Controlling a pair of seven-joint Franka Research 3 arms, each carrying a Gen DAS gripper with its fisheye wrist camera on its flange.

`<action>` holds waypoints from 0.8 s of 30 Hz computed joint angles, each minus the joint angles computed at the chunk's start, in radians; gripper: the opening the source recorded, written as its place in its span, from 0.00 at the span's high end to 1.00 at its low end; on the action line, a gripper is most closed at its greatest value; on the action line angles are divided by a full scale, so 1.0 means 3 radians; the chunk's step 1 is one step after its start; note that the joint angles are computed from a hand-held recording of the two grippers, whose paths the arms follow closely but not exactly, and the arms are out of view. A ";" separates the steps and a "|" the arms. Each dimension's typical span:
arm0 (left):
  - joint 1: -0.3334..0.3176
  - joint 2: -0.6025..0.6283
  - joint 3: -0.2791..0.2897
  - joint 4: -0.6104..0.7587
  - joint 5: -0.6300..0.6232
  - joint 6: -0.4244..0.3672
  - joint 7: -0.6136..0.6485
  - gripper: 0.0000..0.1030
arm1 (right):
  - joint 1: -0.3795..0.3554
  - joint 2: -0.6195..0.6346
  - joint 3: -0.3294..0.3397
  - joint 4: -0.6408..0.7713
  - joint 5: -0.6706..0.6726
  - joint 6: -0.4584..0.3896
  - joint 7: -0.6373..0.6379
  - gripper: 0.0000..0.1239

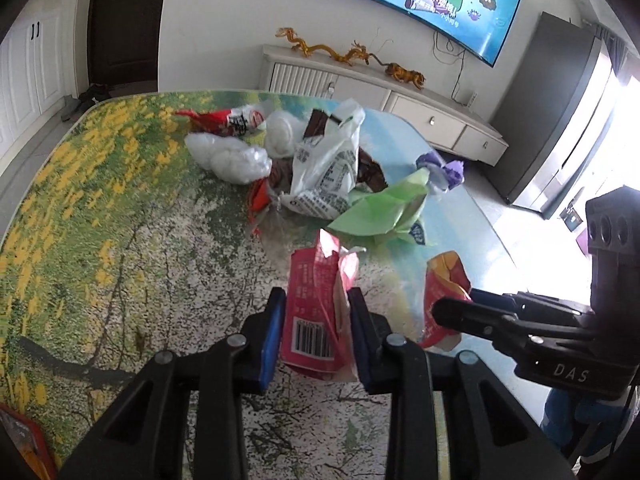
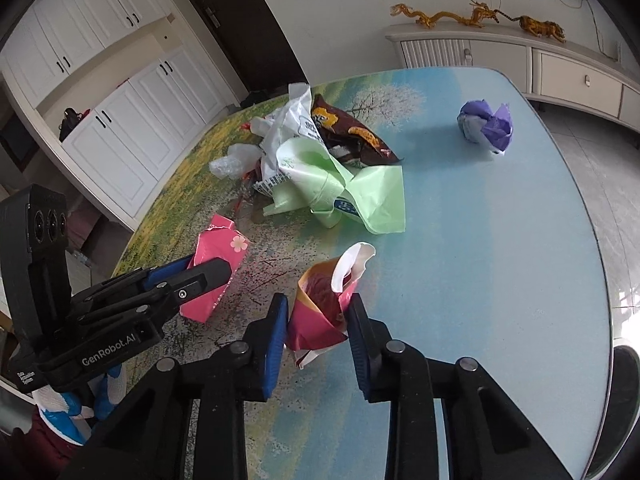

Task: Collect trash
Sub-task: 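Carry both items to the white bin and open both tools over it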

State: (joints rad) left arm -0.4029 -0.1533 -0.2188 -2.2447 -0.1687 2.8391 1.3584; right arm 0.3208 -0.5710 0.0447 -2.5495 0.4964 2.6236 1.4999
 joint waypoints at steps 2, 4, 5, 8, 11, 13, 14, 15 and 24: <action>0.0013 -0.0073 -0.0026 -0.0046 0.0059 0.0028 -0.0074 0.72 | 0.0017 -0.0091 -0.0014 -0.0053 0.0031 0.0058 -0.0025 0.79; 0.0012 -0.0120 -0.0034 -0.0062 0.0119 0.0044 -0.0138 0.72 | 0.0018 -0.0173 -0.0016 -0.0100 0.0039 0.0108 -0.0035 0.79; 0.0012 -0.0144 -0.0041 -0.0067 0.0157 0.0051 -0.0175 0.72 | 0.0015 -0.0224 -0.0016 -0.0130 0.0041 0.0131 -0.0033 0.79; 0.0002 -0.0194 -0.0064 -0.0051 0.0282 0.0067 -0.0288 0.72 | -0.0032 -0.0403 -0.0005 -0.0221 0.0007 0.0179 -0.0002 0.79; -0.0035 -0.0245 -0.0083 -0.0024 0.0375 0.0077 -0.0356 0.72 | -0.0112 -0.0612 0.0016 -0.0320 -0.0072 0.0202 0.0057 0.79; -0.0071 -0.0259 -0.0091 0.0003 0.0424 0.0079 -0.0376 0.72 | -0.0177 -0.0761 0.0031 -0.0392 -0.0134 0.0217 0.0103 0.79; -0.0089 -0.0256 -0.0101 0.0031 0.0451 0.0076 -0.0386 0.72 | -0.0222 -0.0833 0.0043 -0.0423 -0.0176 0.0217 0.0129 0.79; -0.0112 -0.0252 -0.0107 0.0060 0.0466 0.0067 -0.0388 0.72 | -0.0286 -0.0932 0.0065 -0.0468 -0.0228 0.0212 0.0171 0.79; -0.0366 0.0049 -0.0239 0.0543 0.0441 -0.0088 -0.0172 0.72 | -0.0887 -0.1626 0.0099 -0.0767 -0.0672 -0.0013 0.0482 0.80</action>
State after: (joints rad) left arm -0.5128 -0.1387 -0.2906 -2.0818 -0.0363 2.8128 1.3069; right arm 0.0547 -1.0587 0.0743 -2.7797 0.2948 2.6198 1.6446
